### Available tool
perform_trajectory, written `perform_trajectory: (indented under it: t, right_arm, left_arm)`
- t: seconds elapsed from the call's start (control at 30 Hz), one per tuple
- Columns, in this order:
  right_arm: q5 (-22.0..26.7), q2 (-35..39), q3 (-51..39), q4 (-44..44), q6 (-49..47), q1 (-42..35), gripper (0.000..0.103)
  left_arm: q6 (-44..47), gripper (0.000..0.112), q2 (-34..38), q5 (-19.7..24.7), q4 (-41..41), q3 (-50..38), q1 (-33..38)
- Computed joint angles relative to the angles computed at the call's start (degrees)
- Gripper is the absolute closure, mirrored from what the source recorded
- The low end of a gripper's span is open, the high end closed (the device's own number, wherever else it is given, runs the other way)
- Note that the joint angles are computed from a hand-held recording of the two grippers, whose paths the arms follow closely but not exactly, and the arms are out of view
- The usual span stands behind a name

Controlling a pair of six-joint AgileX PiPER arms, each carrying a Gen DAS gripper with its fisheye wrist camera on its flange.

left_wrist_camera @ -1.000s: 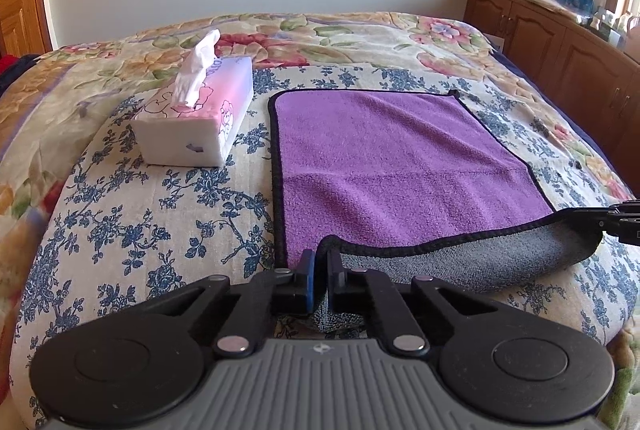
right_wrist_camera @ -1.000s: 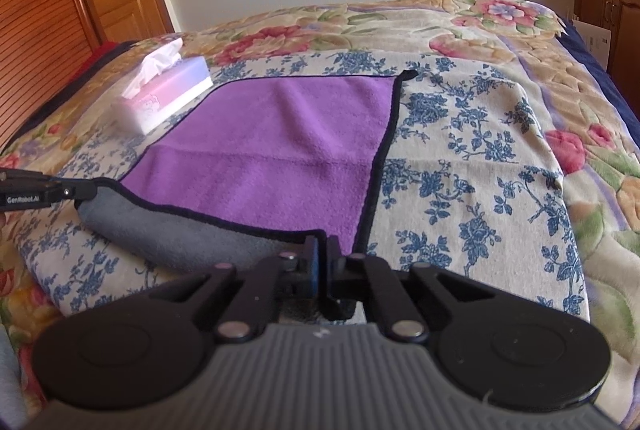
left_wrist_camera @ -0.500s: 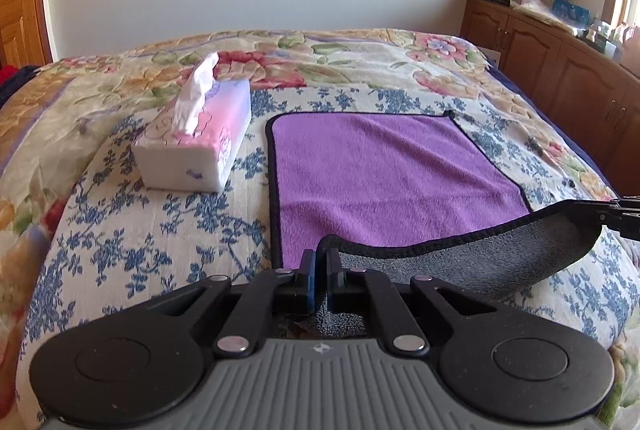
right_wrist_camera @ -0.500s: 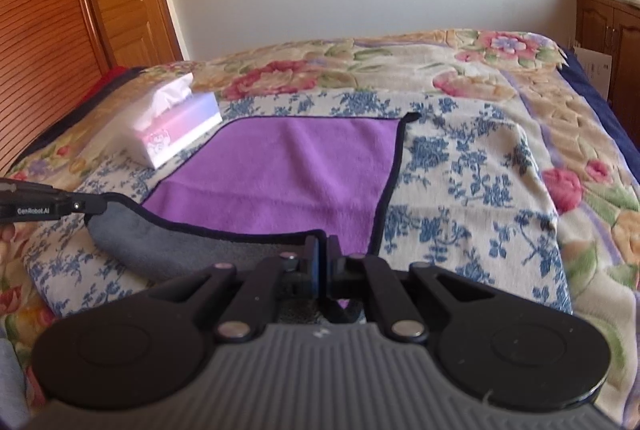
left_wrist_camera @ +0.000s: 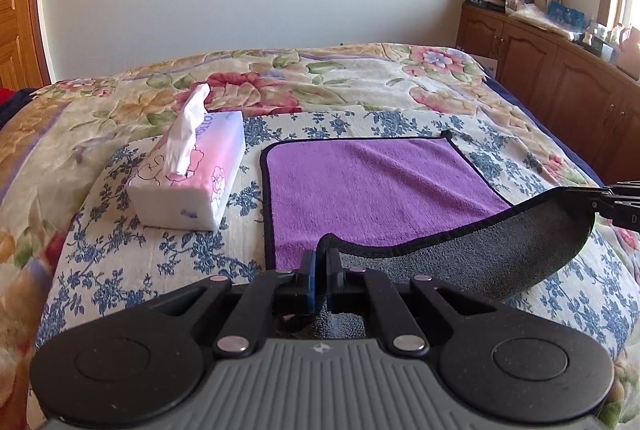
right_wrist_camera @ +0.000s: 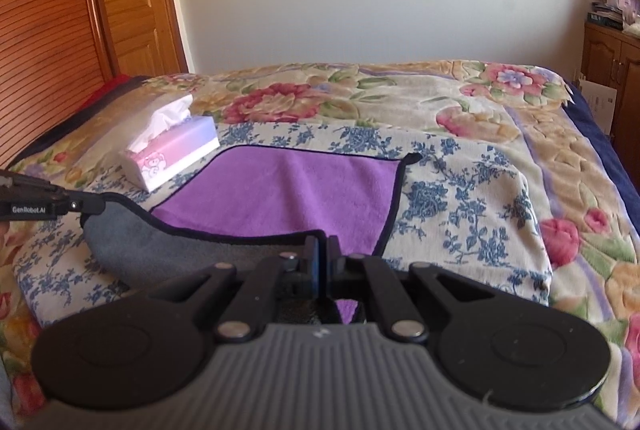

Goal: Fold towel

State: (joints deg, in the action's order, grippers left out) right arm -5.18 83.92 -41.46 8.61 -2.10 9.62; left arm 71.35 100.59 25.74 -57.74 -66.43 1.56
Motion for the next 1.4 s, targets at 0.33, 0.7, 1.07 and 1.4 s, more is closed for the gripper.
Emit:
perform_trajectory:
  t: [0.33,0.7,1.07,1.4]
  right_arm:
    - [0.5,1.9,-2.6,-10.7,8.6,-1.3,0.099]
    - [1.1,5.0,-7.2,-26.3,20.8,-3.1,0.099]
    - [1.9,9.6,-14.5,-50.7,41.8,-4.4,0.099]
    - [2.3,15.5,-21.0,-57.5,45.7,-5.8,0.099]
  left_arm:
    - [-6.8,0.107,2.1,0.6,8.3,-5.7,-1.2]
    - [-14.2,0.107,6.3,2.7,15.4,-14.5,-1.8]
    - [-20.7,0.107,12.3,5.9,21.1,-25.8,-2.6]
    - [-26.4,0.107,19.8,7.8,25.6,-37.1,-4.2]
